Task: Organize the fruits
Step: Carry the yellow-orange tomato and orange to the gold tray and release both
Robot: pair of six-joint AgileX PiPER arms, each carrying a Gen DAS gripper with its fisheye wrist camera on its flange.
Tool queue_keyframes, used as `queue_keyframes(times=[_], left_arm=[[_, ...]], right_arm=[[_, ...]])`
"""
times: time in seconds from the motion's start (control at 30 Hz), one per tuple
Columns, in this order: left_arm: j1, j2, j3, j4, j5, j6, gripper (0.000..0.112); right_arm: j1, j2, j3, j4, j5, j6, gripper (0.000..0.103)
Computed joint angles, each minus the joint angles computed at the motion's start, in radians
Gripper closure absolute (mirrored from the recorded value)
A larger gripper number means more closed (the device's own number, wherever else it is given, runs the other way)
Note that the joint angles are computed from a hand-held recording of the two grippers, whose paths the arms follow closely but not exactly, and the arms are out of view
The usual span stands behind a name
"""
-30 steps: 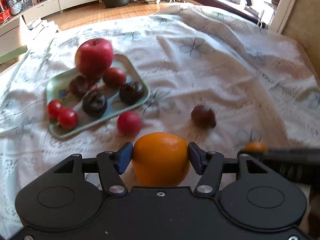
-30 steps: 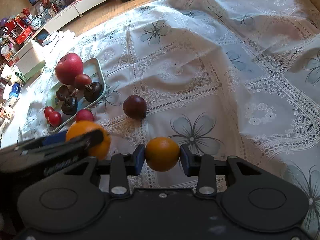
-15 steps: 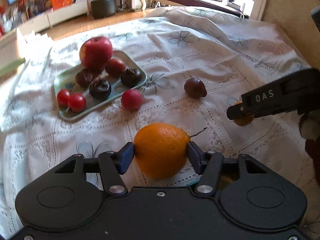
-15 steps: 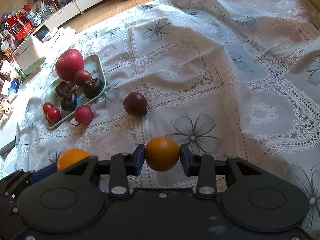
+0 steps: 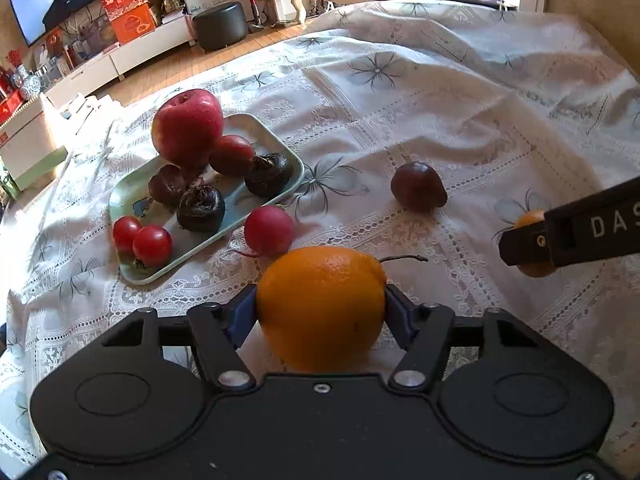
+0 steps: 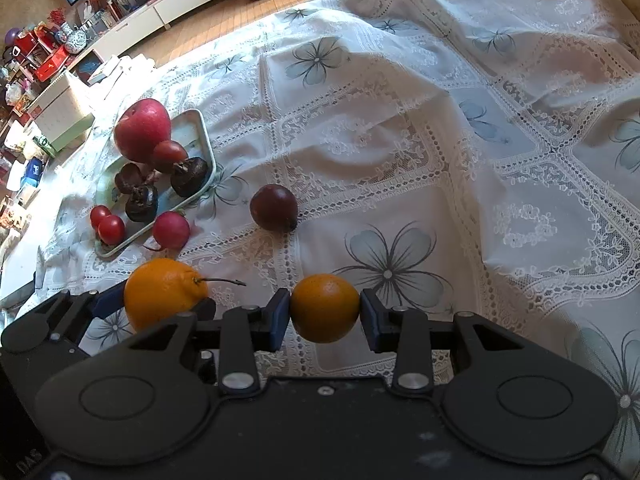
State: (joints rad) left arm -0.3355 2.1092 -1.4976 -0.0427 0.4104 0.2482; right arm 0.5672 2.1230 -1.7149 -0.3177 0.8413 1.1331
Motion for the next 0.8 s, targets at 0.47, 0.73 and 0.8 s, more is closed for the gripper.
queue_keyframes(times=[0.47,0.73,0.8], left_arm=[[0.113,-0.262,0.187,-0.137,0.066,0.05,0.046],[0.191,-0.463,0.425,-0.266,0.069,0.157,0.046],[0.207,-0.512,0.501,-0.299,0.047,0.174,0.046]], right_arm=[[0.114,-0.109,0.111,-0.148,-0.052,0.106,0.064],[0.268,-0.183,0.167,-0.241,-0.027,0.21,0.064],[0.3,-0.198,0.18,-0.242,-0.021,0.231,0.064]])
